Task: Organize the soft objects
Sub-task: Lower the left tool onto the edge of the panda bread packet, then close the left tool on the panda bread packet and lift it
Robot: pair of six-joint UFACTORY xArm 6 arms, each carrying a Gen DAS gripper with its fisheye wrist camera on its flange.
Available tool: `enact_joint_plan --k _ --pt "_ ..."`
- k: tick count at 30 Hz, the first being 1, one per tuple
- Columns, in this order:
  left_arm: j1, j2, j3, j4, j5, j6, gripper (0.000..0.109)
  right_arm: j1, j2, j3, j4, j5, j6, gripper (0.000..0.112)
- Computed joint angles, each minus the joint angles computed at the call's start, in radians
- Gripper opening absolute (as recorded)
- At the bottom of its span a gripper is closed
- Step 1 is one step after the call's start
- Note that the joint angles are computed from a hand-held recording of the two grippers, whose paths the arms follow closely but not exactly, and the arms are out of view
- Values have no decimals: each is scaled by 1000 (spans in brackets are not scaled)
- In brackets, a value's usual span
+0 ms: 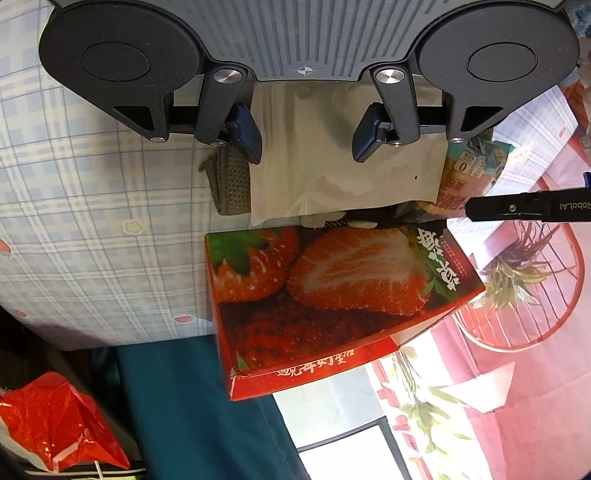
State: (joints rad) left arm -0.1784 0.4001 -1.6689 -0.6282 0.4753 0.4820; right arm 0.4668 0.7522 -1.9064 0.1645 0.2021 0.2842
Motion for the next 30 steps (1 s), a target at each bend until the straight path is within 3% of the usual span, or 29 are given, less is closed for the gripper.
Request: enact_joint_plan --k 2,10,30 --pt "8 -2 -4 -10 42 2 2 -2 2 -6 -28 25 20 44" --pt "7 23 -36 3 181 -23 5 1 -14 26 73 24 -68 38" --pt "-19 141 -133 233 88 -185 7 7 -23 51 141 -8 -124 38"
